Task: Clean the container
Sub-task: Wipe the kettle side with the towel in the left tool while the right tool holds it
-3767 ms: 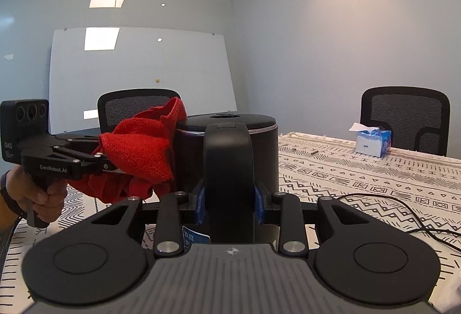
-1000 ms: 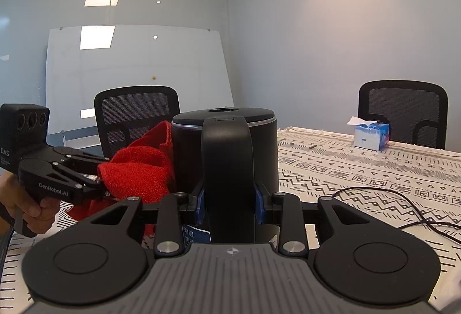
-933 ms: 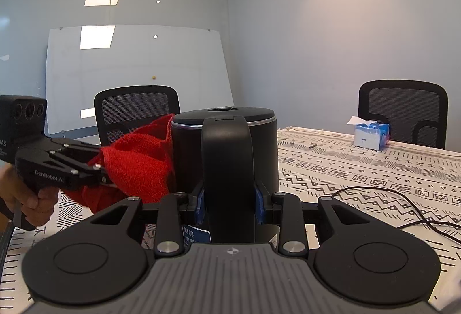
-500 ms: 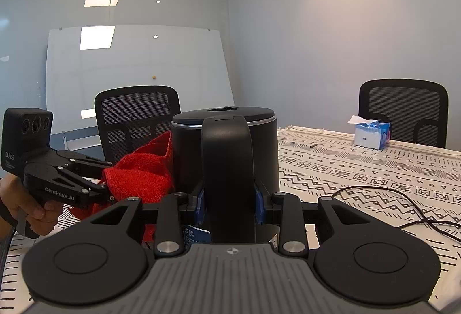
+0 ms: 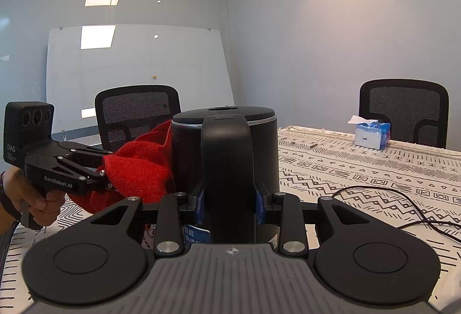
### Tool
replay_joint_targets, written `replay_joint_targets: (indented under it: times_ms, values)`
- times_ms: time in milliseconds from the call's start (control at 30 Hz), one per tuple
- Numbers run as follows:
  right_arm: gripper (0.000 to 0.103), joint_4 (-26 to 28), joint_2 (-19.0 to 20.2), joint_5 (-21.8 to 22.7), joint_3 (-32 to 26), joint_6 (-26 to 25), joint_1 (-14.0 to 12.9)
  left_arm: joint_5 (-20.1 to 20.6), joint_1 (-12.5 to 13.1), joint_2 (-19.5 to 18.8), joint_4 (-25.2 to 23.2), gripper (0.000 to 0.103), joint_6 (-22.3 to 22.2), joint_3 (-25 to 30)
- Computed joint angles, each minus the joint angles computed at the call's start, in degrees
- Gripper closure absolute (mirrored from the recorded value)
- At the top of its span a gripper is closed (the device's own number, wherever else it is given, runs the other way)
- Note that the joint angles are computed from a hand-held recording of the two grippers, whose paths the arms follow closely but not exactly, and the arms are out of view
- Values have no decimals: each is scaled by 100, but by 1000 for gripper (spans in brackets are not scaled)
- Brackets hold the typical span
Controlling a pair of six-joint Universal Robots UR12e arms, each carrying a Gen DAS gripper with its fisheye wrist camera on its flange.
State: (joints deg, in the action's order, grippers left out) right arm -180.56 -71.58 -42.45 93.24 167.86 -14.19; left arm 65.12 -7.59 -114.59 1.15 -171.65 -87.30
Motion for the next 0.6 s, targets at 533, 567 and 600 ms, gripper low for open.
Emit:
replay_joint_targets:
  times_ms: [533,567,600]
  values:
    - [72,-14,-2,32,29,-30,-5,-163,80,-6,-71,61,313,-13]
    - [72,-11,0,36,27,-31,-6,-193,94,-11,26,61,317,-2]
    - [72,-9,2,42,25,-32,-8,-206,99,-24,126,61,354,16]
